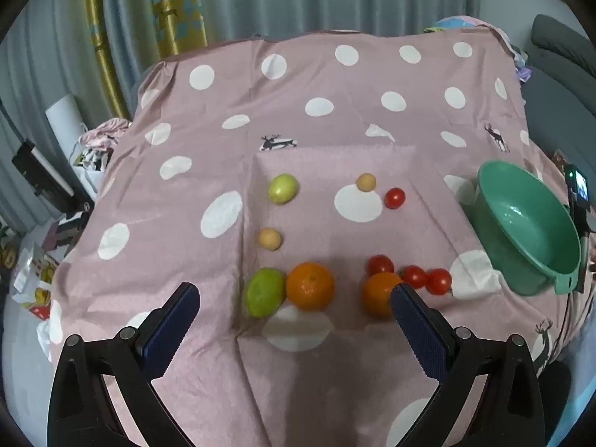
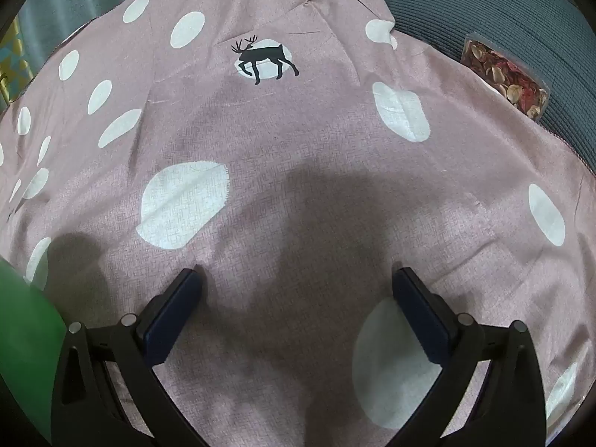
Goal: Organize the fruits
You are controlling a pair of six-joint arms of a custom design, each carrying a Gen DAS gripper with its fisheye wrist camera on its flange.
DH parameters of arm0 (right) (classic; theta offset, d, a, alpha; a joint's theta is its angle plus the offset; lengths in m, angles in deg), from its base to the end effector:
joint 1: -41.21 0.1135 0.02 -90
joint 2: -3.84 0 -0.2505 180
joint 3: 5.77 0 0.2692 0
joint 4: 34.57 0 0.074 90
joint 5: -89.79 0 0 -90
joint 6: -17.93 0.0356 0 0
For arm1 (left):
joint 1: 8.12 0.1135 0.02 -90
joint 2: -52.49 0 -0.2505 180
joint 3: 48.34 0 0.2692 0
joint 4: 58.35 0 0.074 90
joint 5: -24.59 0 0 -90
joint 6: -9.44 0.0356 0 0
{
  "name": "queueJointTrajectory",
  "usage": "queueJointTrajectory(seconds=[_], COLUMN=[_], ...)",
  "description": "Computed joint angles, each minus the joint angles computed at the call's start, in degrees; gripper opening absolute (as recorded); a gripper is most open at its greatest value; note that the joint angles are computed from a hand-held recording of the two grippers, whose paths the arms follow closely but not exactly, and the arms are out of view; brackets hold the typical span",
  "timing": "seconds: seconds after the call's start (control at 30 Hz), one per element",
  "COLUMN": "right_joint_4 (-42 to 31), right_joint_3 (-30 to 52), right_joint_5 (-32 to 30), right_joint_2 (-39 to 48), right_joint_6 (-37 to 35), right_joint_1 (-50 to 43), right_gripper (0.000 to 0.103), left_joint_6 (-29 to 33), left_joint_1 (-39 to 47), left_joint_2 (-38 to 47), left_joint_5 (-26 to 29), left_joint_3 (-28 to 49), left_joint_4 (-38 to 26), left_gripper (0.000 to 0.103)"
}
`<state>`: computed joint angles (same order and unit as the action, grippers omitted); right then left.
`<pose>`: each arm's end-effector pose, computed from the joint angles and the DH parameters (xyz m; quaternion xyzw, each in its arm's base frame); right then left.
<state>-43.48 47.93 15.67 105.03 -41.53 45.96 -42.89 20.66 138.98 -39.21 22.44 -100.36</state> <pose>0.3102 0.0160 0.0706 0.2505 0.9153 -0.0392 0.3129 0.2884 0.1405 0.2011 0.1353 0.9279 -0.0338 0.3458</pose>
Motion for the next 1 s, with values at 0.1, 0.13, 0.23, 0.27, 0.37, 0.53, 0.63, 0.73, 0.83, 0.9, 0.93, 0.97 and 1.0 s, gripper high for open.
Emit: queueJointTrajectory(seconds=[0.1,0.13,0.23,0.27,0.37,0.53,0.63,0.73,0.83,0.9,0.93,0.97,1.0], right_joint_4=[-0.1,-0.2,-0.2,-0.3,0.0,-1.7,-2.7,-9.7,-18.3,-21.8,-22.6,-23.1,-23.3], right_joint_3=[0.1,0.2,0.1,0.3,0.2,-1.0,-6.1,-11.6,-12.7,-11.0,-9.6,-8.2,-6.6], right_joint_5=[0.0,0.1,0.1,0.2,-0.2,-0.7,2.9,12.0,17.7,20.6,22.5,23.9,24.8], right_joint_2=[0.1,0.1,0.1,0.1,0.2,-2.2,-11.2,-27.4,-41.1,-44.7,-45.0,-44.3,-43.2], right_joint_6=[0.0,0.0,0.0,0.0,-0.1,1.0,6.2,9.4,10.5,10.7,10.5,10.5,10.2], right_joint_1=[0.0,0.1,0.1,0.1,-0.1,-0.5,1.9,7.4,16.9,24.6,29.4,33.5,37.1], right_gripper=[0.103,0.103,0.103,0.103,0.103,0.103,0.103,0.103,0.103,0.103,0.103,0.103,0.103], left_joint_6=[0.1,-0.4,-1.0,-1.5,-2.7,-3.9,-3.6,-3.3,-3.8,-3.8,-3.8,-3.6,-3.3], left_joint_1=[-0.1,-1.4,-2.7,-3.4,-4.2,-5.5,-5.7,-5.0,-4.8,-4.1,-3.8,-3.4,-3.0], left_joint_2=[0.7,1.1,0.7,0.9,-0.2,-0.5,-1.8,-2.7,-3.0,-2.8,-2.8,-3.0,-3.5], left_joint_5=[0.3,-1.6,-2.5,-3.1,-3.5,-3.6,-2.9,-1.3,-0.5,0.1,0.6,1.0,1.3], left_joint_3=[0.8,2.4,1.6,1.9,-0.1,-0.2,-0.4,-0.6,-0.4,0.1,0.3,0.3,0.0], left_joint_4=[-1.0,-1.6,0.8,1.2,4.0,4.4,4.6,4.2,2.9,1.3,0.4,-0.1,-0.5], left_gripper=[0.102,0.102,0.102,0.102,0.102,0.102,0.102,0.102,0.102,0.102,0.102,0.102,0.102])
